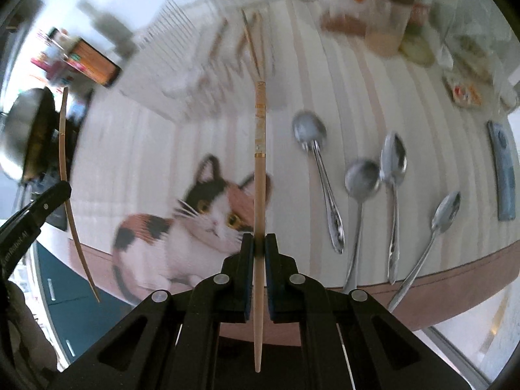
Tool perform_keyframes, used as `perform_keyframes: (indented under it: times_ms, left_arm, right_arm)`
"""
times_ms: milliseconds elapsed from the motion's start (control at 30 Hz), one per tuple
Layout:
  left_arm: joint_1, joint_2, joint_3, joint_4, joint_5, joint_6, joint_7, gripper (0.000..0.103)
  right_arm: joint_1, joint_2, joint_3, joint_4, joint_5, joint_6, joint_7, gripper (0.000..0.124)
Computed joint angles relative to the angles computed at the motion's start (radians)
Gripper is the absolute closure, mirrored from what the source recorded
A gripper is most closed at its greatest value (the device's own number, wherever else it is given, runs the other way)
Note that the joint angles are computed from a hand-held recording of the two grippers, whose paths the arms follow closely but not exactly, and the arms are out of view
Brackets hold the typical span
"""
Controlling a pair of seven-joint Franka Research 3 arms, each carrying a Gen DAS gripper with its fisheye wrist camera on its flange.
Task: Organize utensils
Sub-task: 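Carry both chopsticks into the clear tray and open both tools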
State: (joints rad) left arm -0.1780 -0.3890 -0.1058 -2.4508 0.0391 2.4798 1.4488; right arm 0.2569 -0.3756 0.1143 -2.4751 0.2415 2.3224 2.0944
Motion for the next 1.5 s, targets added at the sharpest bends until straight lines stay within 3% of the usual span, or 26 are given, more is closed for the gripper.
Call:
perform_keyframes:
  times_ms: [233, 467, 767, 1033, 1233, 1300, 1433, 1500]
  left_arm:
    - [-0.017, 0.019, 0.022, 0.122, -0.053, 0.016, 0.049, 0.098]
    - [-0.032, 0.193, 0.022, 0.350, -0.192, -0.035, 0.133, 0.098]
    - [0.042, 0.598, -0.067, 0.802, -0.230, -0.293, 0.109, 0.098]
    - [0.055, 0.856, -0.109, 1.091, -0.161, -0.497, 0.041, 0.098]
    - [0.060, 0.891, -0.117, 1.127, -0.139, -0.559, 0.014, 0.097]
    - [0.052, 0.864, -0.110, 1.091, -0.107, -0.531, 0.003, 0.096]
    - [0.047, 0.800, -0.099, 1.003, -0.055, -0.456, -0.024, 0.088]
    - [0.034, 0.754, -0.087, 0.937, 0.003, -0.401, -0.049, 0.073]
  right_arm:
    - [-0.037, -0.015, -0.015, 0.107, -0.042, 0.027, -0.018, 0.117]
    - [-0.073, 0.136, -0.055, 0.300, -0.045, 0.074, -0.092, 0.117]
    - [-0.093, 0.493, -0.103, 0.679, -0.020, -0.032, -0.181, 0.117]
    - [-0.100, 0.693, -0.117, 0.852, -0.006, -0.145, -0.217, 0.117]
    - [-0.109, 0.762, -0.121, 0.912, 0.014, -0.231, -0.218, 0.111]
    - [-0.108, 0.750, -0.127, 0.891, 0.007, -0.218, -0.212, 0.099]
    - [-0.108, 0.702, -0.132, 0.839, -0.004, -0.189, -0.209, 0.097]
    - [-0.099, 0.670, -0.138, 0.808, -0.039, -0.176, -0.196, 0.087]
